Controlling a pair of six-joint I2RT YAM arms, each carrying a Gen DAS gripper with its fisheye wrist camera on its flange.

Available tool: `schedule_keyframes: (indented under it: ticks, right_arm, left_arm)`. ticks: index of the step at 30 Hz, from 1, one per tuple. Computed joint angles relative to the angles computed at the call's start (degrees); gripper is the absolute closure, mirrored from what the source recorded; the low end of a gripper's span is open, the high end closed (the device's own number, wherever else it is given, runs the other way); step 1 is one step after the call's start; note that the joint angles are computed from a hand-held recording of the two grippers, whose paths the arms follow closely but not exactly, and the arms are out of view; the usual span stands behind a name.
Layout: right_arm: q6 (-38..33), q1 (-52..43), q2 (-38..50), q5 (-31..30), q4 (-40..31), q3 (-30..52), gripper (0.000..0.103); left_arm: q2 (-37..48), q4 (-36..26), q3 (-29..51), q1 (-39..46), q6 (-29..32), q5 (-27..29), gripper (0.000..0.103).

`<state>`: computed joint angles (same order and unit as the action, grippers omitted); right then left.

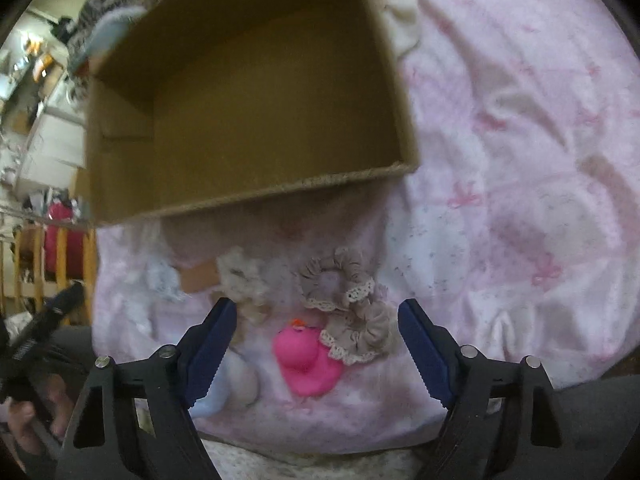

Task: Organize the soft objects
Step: 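Grasp the lace scrunchie with the right tool while the left tool grasps the white sock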

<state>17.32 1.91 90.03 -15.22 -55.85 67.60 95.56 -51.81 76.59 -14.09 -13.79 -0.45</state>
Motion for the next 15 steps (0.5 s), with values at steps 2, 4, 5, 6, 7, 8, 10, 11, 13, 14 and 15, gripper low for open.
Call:
schedule_keyframes:
  ticks: [2,4,5,6,7,8,10,11,13,14,15]
  right_arm:
    - [-0.6,2.3,2.3,3.6,1.0,0.5,0.016]
    - [-1.6,4.1,5.2,4.9,1.0,1.9,0.024]
    - [-2.1,4.6,6.6,5.7,1.9,1.8,0.028]
    - [-2.3,5.4,7.7,6.9,2.3,1.8,0.031]
    - [-2.3,6.3,8.4,8.3,2.6,1.9,0.040]
    - [-2.1,7.2,8.9,9.5,2.9,1.8,0.049]
    - [-2.4,8.2,9.0,10.5,3.6,1.2,0.062]
    - [-2.5,8.2,8.6,10.4,4.0,0.8,0.073]
    - [-1.7,8.6,8.1,11.0,4.9,0.1,0.085]
    - [-1.1,8.5,7.5,10.2,5.5,-0.7,0.086]
    - [-0.9,7.9,6.8,9.3,5.7,-1.0,0.087]
  left_arm:
    - [0.6,-0.3,0.5,0.1,0.0,-0.2,0.000]
    - [1.6,-0.8,1.2,0.3,-0.2,0.2,0.000]
    - [2.0,-1.1,1.5,0.4,-0.2,0.5,0.000]
    - [2.4,-1.3,1.7,0.6,-0.2,0.6,0.000]
    - [2.6,-1.4,1.9,0.7,-0.3,0.5,0.000]
    - [2.7,-1.5,1.9,0.8,-0.3,0.5,0.000]
    - [3.0,-1.7,2.2,1.1,-0.6,1.0,0.000]
    - [3.1,-1.9,2.3,1.2,-0.7,1.1,0.000]
    - [3.3,-1.9,2.4,1.3,-1.0,1.0,0.000]
    - [3.4,-1.8,2.4,1.4,-1.2,0.7,0.000]
    - [3.4,-1.8,2.4,1.4,-1.1,0.6,0.000]
